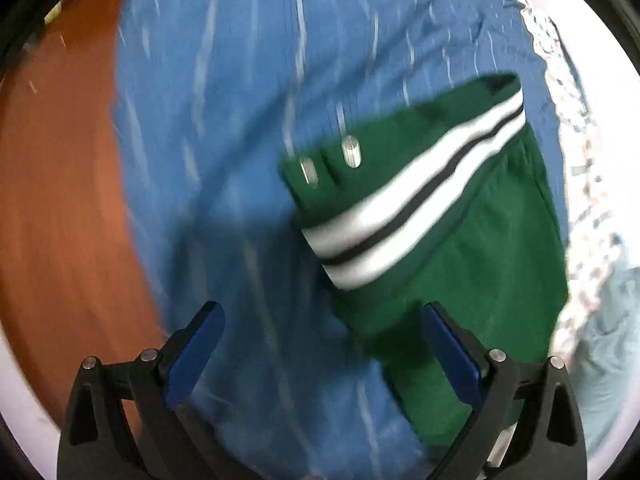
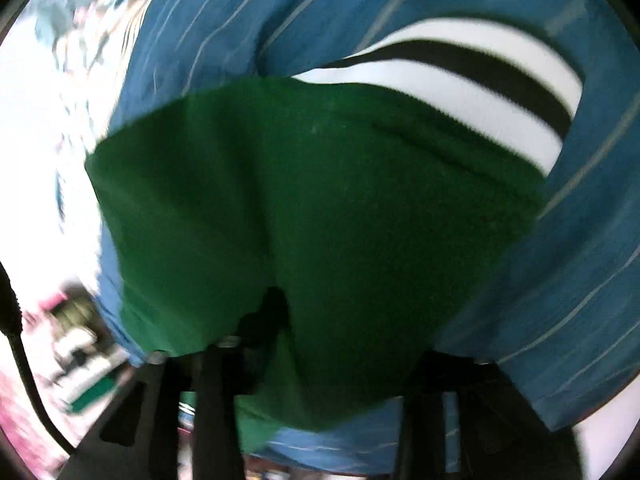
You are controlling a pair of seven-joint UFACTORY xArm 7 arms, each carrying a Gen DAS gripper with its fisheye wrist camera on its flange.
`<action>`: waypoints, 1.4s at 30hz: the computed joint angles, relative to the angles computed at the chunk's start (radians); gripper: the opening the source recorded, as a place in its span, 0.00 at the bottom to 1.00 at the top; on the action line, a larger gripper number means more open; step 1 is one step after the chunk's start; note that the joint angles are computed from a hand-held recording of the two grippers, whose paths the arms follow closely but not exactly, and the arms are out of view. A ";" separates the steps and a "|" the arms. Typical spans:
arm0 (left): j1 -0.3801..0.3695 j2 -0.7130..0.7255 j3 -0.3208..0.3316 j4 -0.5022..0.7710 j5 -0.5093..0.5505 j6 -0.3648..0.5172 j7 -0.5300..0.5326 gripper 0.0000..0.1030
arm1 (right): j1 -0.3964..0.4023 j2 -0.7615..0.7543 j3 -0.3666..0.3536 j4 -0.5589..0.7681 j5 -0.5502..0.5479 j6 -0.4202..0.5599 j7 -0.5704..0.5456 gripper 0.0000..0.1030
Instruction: Fold large clothes
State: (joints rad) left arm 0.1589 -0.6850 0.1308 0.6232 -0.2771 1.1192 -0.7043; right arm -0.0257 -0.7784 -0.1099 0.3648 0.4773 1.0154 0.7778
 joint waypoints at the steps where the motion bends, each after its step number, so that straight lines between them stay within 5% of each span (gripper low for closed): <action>1: -0.008 0.001 -0.002 -0.015 -0.024 -0.035 -0.004 0.97 | 0.007 0.019 -0.002 0.024 -0.031 0.027 -0.031 0.66; 4: -0.033 0.037 -0.019 -0.051 -0.081 -0.198 -0.012 0.97 | 0.023 0.029 0.002 0.061 -0.076 0.083 -0.103 0.67; 8: -0.019 0.184 -0.055 0.035 0.012 -0.312 -0.041 0.44 | 0.042 0.062 0.033 0.133 -0.099 0.119 -0.142 0.67; 11: -0.018 0.281 -0.032 0.125 0.049 -0.365 0.003 0.20 | 0.045 0.040 0.079 0.164 -0.090 0.150 -0.140 0.67; 15: -0.040 0.420 0.031 0.250 -0.016 -0.443 0.191 0.20 | 0.111 0.087 0.096 0.216 -0.084 0.119 -0.146 0.67; 20: -0.018 0.530 0.045 0.316 -0.130 -0.422 0.375 0.21 | 0.178 0.232 0.159 0.389 -0.108 0.080 -0.156 0.67; 24: -0.014 0.512 0.054 0.246 -0.293 -0.424 0.507 0.42 | 0.226 0.370 0.167 0.483 -0.096 0.003 -0.229 0.67; 26: -0.025 0.477 0.065 0.196 -0.415 -0.403 0.582 0.64 | 0.250 0.445 0.163 0.519 -0.057 -0.036 -0.274 0.67; 28: -0.032 0.481 0.037 0.178 -0.428 -0.460 0.606 0.67 | 0.263 0.523 0.169 0.544 -0.024 -0.072 -0.304 0.67; 30: -0.029 0.492 -0.009 0.185 -0.328 -0.525 0.554 0.66 | 0.267 0.580 0.170 0.535 0.029 -0.107 -0.325 0.67; 32: -0.020 0.499 -0.032 0.207 -0.222 -0.550 0.481 0.33 | 0.266 0.611 0.180 0.507 0.060 -0.143 -0.312 0.67; 34: -0.021 0.506 -0.028 0.247 -0.177 -0.544 0.462 0.21 | 0.258 0.590 0.180 0.474 0.061 -0.139 -0.301 0.67; 42: 0.001 0.510 0.018 0.457 -0.069 -0.477 0.571 0.19 | 0.262 0.634 0.232 0.630 -0.156 -0.007 -0.156 0.64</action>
State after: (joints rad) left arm 0.1603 -0.1752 0.1488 1.0803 -0.3458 0.6419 -0.1332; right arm 0.2367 -0.1449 0.1222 0.9946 0.3211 1.0085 0.6215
